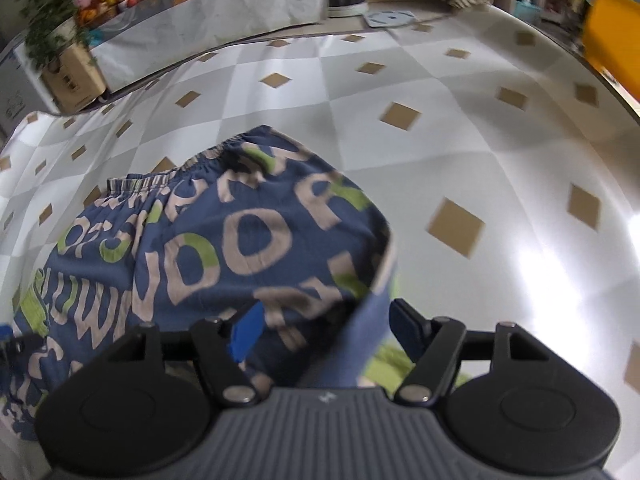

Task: Fold clothes
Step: 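Withdraw the left gripper while the right gripper moves toward the green-cuffed leg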

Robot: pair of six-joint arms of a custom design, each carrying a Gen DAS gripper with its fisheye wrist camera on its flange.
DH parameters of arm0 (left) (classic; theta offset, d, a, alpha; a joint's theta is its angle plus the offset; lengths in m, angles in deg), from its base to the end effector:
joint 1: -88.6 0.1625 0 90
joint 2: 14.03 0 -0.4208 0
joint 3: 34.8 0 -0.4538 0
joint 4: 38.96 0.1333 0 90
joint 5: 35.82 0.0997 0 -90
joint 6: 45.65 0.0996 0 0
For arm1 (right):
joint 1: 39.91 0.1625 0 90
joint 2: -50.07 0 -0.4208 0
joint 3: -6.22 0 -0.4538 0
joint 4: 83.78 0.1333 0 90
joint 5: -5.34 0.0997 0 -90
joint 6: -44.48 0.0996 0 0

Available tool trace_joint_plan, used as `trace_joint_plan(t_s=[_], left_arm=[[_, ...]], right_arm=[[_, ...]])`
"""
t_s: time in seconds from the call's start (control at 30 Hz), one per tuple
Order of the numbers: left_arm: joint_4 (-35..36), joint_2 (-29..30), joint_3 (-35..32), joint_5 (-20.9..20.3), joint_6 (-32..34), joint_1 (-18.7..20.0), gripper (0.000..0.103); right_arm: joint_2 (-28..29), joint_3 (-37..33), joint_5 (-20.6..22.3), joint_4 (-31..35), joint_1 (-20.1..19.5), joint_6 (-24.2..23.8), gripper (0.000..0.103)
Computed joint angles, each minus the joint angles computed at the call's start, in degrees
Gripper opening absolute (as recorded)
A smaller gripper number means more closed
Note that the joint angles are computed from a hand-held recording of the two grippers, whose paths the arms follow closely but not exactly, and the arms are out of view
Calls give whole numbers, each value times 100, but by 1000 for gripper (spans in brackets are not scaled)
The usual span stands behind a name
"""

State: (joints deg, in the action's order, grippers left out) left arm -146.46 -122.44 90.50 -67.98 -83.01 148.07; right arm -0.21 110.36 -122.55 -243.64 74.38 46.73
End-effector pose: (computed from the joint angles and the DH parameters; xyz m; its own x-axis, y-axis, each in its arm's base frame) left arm -0.0166 -0.4565 0.3780 -0.6763 -0.3139 -0.6664 0.1227 0.8440 -0.5221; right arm 0.3348 -0.5665 0.0716 -0.8039 -0.1358 0.5791 -0.3641 0.8822 -0.2986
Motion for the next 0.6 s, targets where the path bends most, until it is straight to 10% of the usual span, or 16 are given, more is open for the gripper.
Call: trace_joint_plan(t_s=[0.6], left_arm=[[2302,-1470,706,-498,-2129,-1302,89]], right_arm=[[-1295,1038,-294,574,-20,856,68]])
